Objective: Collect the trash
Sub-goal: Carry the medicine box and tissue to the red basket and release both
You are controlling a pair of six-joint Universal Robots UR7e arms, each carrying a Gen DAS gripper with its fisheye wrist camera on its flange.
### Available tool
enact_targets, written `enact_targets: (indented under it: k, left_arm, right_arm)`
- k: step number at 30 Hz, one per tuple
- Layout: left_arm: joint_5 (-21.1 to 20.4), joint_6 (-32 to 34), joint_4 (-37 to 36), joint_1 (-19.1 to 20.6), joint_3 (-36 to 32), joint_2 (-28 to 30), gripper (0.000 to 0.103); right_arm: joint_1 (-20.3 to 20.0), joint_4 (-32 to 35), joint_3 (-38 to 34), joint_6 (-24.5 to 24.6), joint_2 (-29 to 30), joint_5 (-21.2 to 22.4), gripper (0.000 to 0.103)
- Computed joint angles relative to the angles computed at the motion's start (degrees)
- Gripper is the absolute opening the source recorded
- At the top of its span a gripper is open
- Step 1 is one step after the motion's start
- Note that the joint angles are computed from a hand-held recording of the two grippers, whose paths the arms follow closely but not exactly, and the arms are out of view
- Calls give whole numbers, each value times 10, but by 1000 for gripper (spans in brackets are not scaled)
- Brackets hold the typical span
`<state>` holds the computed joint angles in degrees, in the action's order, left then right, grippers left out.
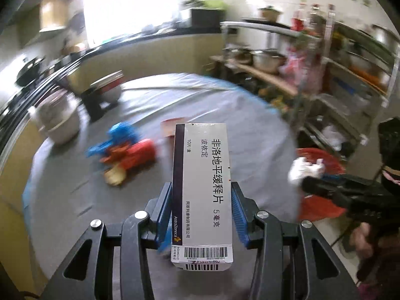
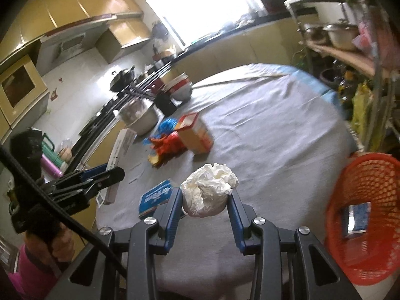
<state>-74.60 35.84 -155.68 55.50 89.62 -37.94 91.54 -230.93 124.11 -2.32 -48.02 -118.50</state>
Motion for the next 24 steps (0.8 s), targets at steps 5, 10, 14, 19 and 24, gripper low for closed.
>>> enact_targets:
  k: [5,10,14,19,24]
  left_arm:
    - [-43,9,21,-35,26,6,47]
    - [-73,23,45,-69,45,25,47]
    - [-96,16,106,-85,27,54,47]
    - [-121,-7,168,-104,-4,97,47]
    - [-123,-18,166,-123,-17,128,47]
  right_arm:
    - [-7,-75,66,11,-33,-43,39]
    - [-33,-161,146,40,-60,-83,39]
    - [-80,-218,215,88,-74,-93,40]
    - [-144,-282,273,147,-71,-56,40]
    - [-188,-306,295,185,-75,-13,49]
